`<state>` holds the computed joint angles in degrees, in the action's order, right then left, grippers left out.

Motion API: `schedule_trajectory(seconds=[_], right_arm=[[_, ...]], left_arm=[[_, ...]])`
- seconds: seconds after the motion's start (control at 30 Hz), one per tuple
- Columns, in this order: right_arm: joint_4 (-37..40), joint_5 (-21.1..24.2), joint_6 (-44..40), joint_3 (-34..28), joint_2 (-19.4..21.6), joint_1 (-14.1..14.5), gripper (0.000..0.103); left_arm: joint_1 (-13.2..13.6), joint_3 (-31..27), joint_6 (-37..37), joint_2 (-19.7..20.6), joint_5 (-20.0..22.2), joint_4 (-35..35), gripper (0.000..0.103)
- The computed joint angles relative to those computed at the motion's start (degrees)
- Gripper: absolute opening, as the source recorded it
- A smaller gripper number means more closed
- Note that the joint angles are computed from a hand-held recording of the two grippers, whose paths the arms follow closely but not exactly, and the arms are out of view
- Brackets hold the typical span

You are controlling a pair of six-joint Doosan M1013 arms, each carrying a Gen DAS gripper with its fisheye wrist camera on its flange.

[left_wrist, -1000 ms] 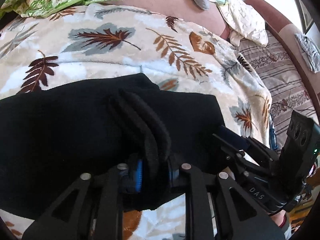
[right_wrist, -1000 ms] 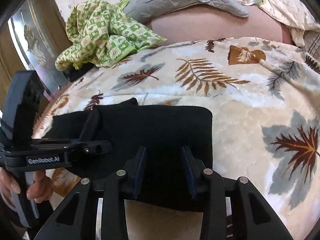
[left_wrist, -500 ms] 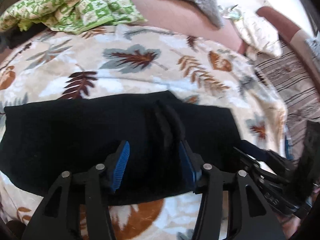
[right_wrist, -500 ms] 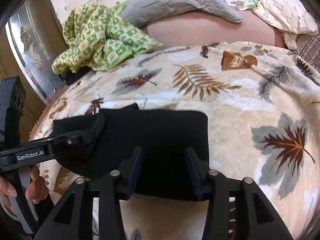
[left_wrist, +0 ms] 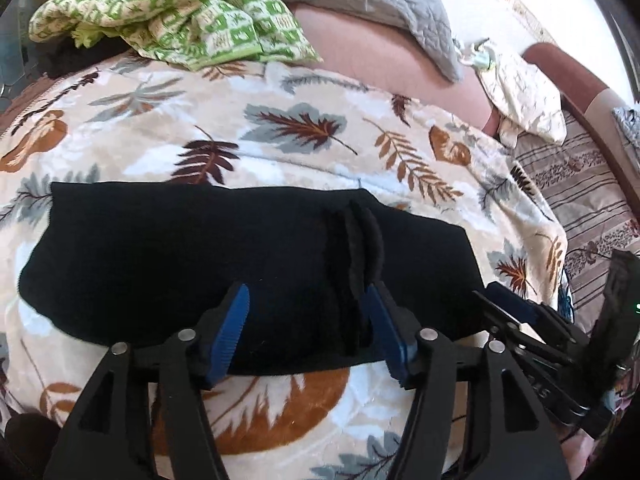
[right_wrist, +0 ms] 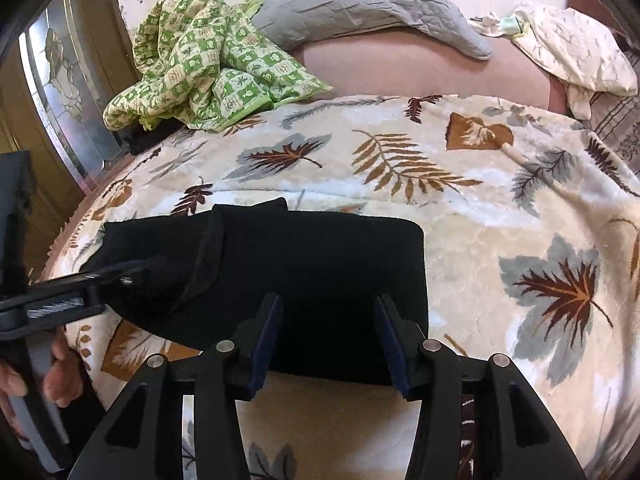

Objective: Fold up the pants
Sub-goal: 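Press the folded black pants flat with both open grippers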

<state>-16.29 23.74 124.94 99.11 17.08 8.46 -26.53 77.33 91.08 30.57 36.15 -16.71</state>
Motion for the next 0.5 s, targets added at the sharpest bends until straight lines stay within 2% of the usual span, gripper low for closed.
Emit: schedule_trajectory(seconds=[0.1,0.17,0.33,0.5], right_arm=[[-0.5,1.0,0.7,-0.5,0.9,0.2,0.051],[1.8,2.3,-1.2,-1.0,1.6,0.1,0.051],[-0.8,2.0,0.9,-0.7,0.6,0.8,0.052],[-6.2,2.6,5.0,-0.7,-0.6,2.0,0.057]], left_arm=[[0.1,0.9,0.0,-0.6,-0.9,-0.2,0.064],[0.1,1.4,0.0,-1.0,-1.1,-0.1,0.065],[0.2,2.9,0.0,-2.1,-3.0,-0.5,0.067],[0.6,4.6,1.7,-3.2,-4.6,-3.0,0.068]])
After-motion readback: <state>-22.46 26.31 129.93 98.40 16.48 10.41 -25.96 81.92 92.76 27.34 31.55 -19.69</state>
